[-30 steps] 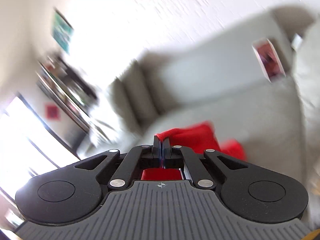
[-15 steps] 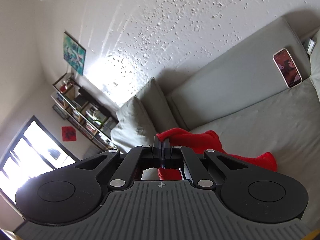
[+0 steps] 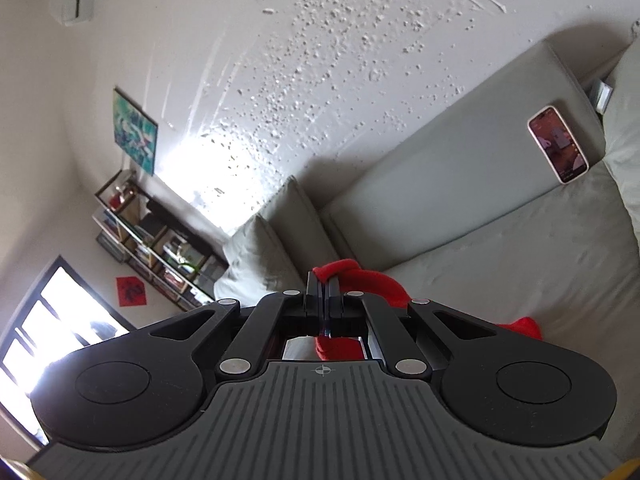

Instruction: Fold clothes

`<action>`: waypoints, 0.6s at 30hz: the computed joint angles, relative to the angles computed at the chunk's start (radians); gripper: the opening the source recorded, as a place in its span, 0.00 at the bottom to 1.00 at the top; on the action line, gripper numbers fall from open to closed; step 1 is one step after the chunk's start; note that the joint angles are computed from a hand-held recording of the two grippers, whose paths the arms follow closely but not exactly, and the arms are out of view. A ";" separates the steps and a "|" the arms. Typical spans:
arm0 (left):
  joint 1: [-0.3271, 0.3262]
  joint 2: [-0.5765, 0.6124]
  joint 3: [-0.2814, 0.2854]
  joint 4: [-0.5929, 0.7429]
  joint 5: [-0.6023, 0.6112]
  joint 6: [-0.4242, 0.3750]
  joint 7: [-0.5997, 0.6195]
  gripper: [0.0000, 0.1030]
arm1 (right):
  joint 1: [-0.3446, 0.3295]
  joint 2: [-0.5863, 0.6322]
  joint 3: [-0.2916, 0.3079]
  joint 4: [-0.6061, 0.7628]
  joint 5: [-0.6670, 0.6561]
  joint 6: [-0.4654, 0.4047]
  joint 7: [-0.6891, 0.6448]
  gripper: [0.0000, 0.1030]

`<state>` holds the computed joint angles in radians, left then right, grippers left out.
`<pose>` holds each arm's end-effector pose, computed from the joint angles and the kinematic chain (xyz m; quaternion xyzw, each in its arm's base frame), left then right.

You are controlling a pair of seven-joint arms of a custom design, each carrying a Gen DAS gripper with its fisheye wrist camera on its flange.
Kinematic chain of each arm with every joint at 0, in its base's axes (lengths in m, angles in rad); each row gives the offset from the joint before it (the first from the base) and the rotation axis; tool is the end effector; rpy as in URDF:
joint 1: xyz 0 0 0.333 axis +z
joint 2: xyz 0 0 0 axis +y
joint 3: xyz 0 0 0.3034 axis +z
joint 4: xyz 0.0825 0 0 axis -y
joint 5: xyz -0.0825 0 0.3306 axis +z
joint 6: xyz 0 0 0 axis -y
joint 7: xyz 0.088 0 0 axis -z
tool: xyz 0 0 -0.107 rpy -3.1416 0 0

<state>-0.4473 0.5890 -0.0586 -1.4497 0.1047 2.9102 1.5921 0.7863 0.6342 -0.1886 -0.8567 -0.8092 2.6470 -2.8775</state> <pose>0.6214 -0.3387 0.4628 -0.4256 0.8000 -0.3514 0.2352 0.5307 0.4606 0.6681 -0.3481 0.6952 -0.1357 0.6141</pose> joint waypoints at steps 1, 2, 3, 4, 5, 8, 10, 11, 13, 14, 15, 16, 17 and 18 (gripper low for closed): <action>0.019 -0.008 -0.014 -0.005 -0.006 0.006 0.020 0.07 | 0.010 -0.031 -0.020 -0.054 -0.026 0.013 0.050 0.00; 0.033 -0.018 -0.021 -0.014 -0.010 0.017 0.037 0.07 | 0.019 -0.060 -0.035 -0.103 -0.056 0.021 0.100 0.00; 0.055 -0.036 -0.039 -0.031 -0.023 0.039 0.060 0.06 | 0.027 -0.087 -0.046 -0.146 -0.090 0.019 0.151 0.00; 0.081 -0.055 -0.062 -0.049 -0.041 0.063 0.087 0.06 | 0.034 -0.113 -0.054 -0.188 -0.126 0.013 0.202 0.00; 0.109 -0.073 -0.087 -0.065 -0.063 0.087 0.119 0.06 | 0.040 -0.141 -0.061 -0.232 -0.163 0.012 0.252 0.00; 0.190 -0.123 -0.162 -0.094 -0.145 0.145 0.215 0.06 | 0.058 -0.229 -0.074 -0.360 -0.279 0.009 0.401 0.00; 0.209 -0.145 -0.174 -0.069 -0.193 0.180 0.238 0.06 | 0.070 -0.276 -0.075 -0.415 -0.357 -0.012 0.470 0.00; 0.219 -0.154 -0.182 -0.050 -0.217 0.203 0.247 0.06 | 0.073 -0.295 -0.071 -0.432 -0.391 -0.022 0.488 0.00; 0.265 -0.170 -0.240 -0.001 -0.273 0.273 0.286 0.06 | 0.080 -0.331 -0.057 -0.451 -0.453 -0.054 0.494 0.00; 0.305 -0.178 -0.295 0.023 -0.302 0.321 0.315 0.06 | 0.083 -0.342 -0.049 -0.448 -0.484 -0.075 0.491 0.00; 0.346 -0.185 -0.358 0.041 -0.319 0.374 0.345 0.06 | 0.093 -0.357 -0.045 -0.450 -0.536 -0.099 0.510 0.00; 0.359 -0.195 -0.385 0.055 -0.319 0.424 0.359 0.06 | 0.106 -0.373 -0.041 -0.454 -0.598 -0.128 0.535 0.00; 0.358 -0.203 -0.397 0.075 -0.311 0.469 0.364 0.06 | 0.120 -0.387 -0.034 -0.458 -0.654 -0.164 0.549 0.00; 0.384 -0.217 -0.429 0.076 -0.290 0.496 0.359 0.06 | 0.123 -0.396 -0.019 -0.456 -0.672 -0.188 0.531 0.00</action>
<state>-0.0632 0.3723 -0.4877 -1.3741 -0.1857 3.4060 1.9509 0.9097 0.2382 -0.2080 -1.3125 -1.4809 2.4586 -2.3467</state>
